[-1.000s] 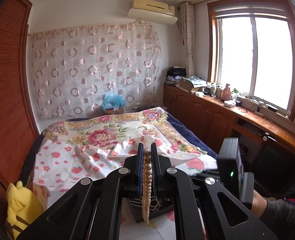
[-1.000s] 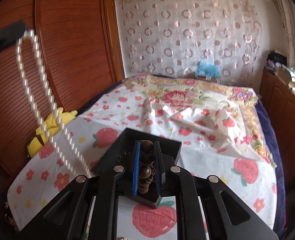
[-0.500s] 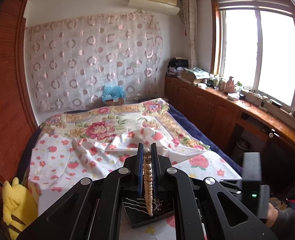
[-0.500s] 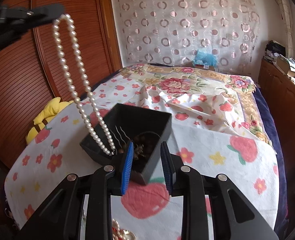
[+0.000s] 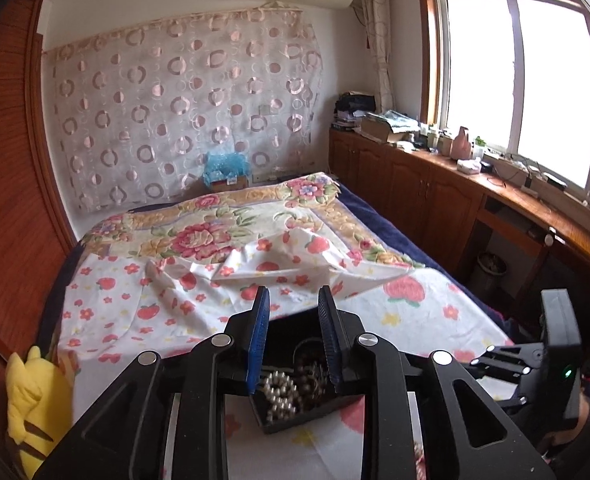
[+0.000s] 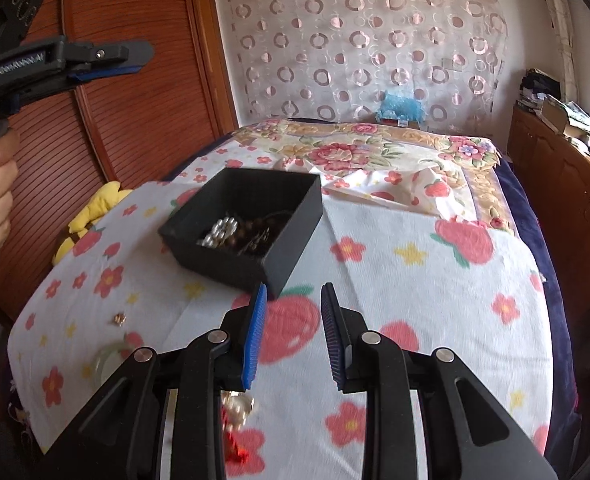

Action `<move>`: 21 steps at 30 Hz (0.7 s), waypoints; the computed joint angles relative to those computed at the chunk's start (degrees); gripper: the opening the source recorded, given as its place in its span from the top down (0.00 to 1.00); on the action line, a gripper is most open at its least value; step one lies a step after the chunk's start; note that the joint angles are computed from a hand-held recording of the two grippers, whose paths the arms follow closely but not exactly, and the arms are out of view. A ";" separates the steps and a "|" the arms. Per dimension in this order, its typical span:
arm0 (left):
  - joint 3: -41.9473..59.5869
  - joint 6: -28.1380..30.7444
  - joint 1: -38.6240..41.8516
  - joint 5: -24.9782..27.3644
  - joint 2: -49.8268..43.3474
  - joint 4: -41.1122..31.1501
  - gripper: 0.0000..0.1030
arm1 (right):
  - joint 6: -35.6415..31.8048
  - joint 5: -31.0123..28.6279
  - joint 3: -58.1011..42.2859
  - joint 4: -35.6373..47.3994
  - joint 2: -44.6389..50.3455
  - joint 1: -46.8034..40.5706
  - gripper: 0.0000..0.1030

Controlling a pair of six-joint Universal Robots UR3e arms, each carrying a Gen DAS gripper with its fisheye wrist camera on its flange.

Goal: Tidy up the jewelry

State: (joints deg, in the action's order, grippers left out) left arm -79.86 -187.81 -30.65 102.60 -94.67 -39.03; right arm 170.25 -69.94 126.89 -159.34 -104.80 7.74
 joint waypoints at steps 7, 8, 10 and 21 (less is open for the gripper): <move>-13.52 -0.85 -1.01 0.10 6.77 3.90 0.67 | -1.43 -0.44 7.17 1.39 -6.35 1.05 0.70; -16.18 -0.99 -1.22 0.35 8.07 4.74 0.66 | -1.00 -1.13 7.65 1.42 -6.81 1.67 0.70; -19.54 -1.68 -1.82 0.29 9.98 4.91 0.66 | -0.49 -1.71 9.63 1.79 -8.81 2.21 0.70; -35.11 -5.74 -4.45 -0.83 17.91 7.42 0.64 | 3.88 -6.47 16.41 1.95 -17.20 7.43 0.70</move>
State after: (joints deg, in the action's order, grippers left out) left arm -114.97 -193.55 -35.10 101.78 -76.77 -31.60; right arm 174.13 -76.41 143.29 -157.40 -122.00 15.17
